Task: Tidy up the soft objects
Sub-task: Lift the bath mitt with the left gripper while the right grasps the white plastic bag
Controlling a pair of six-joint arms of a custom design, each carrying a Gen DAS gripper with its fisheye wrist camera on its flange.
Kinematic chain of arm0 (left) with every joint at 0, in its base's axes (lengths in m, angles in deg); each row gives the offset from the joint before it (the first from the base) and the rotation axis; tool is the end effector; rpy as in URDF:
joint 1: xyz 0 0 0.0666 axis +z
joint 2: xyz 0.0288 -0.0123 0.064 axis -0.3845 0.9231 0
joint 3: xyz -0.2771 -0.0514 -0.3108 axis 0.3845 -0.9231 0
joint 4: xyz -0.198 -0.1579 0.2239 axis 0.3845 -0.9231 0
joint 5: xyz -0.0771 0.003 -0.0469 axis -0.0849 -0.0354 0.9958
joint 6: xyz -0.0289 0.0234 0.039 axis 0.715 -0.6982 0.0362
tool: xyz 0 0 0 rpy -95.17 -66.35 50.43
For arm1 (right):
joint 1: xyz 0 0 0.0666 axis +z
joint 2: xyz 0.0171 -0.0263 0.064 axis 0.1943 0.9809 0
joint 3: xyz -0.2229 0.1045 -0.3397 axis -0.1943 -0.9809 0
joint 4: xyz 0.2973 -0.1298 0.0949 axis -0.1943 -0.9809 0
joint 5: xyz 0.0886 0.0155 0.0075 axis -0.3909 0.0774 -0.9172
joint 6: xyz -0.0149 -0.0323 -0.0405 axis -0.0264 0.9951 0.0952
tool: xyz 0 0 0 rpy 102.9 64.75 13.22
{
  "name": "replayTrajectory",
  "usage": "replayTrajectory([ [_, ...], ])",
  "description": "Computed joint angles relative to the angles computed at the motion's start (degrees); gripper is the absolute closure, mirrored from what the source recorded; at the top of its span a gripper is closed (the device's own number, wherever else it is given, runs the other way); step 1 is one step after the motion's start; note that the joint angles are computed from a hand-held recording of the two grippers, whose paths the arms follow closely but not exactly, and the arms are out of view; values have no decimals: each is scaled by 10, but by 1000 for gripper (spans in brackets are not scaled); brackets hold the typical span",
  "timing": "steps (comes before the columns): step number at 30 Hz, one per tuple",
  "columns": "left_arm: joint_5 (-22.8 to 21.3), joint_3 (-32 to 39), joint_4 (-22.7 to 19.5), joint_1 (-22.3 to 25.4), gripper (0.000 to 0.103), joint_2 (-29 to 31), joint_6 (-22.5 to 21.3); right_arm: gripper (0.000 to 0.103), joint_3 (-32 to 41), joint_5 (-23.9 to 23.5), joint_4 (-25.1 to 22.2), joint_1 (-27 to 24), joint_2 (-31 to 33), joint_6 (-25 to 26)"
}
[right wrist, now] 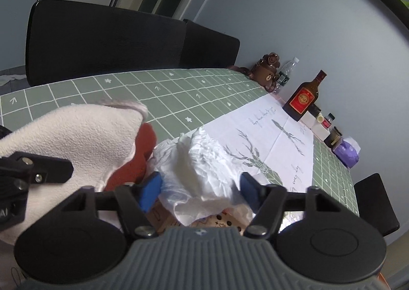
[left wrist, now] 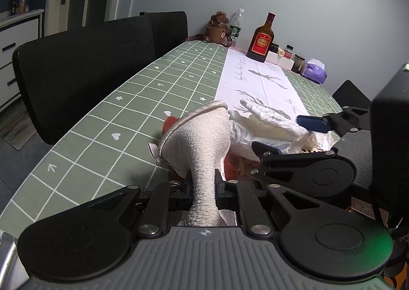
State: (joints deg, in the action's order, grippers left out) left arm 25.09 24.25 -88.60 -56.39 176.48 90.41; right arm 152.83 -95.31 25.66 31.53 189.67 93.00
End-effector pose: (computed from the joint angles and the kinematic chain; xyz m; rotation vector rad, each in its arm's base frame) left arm 0.5567 -0.3445 0.2900 -0.7950 2.0877 0.0571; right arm 0.6651 0.2583 0.2500 -1.3155 1.6878 0.1078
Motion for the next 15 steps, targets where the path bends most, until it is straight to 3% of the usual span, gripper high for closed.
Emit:
replayTrajectory([
  [2,1,5,-1,1,89,3,-3,62,2,-1,-4,1,1,-1],
  [6,2,15,-4,2,89,6,-7,84,5,2,-2,0,1,-11],
  [9,-3,18,-5,0,89,7,-9,89,7,-17,-5,-5,-3,-36],
  [12,-10,19,-8,-3,89,5,-7,89,-17,-20,37,-8,-18,-44],
  [15,-20,22,-11,-7,89,2,-7,90,-25,-33,42,-13,-32,-60],
])
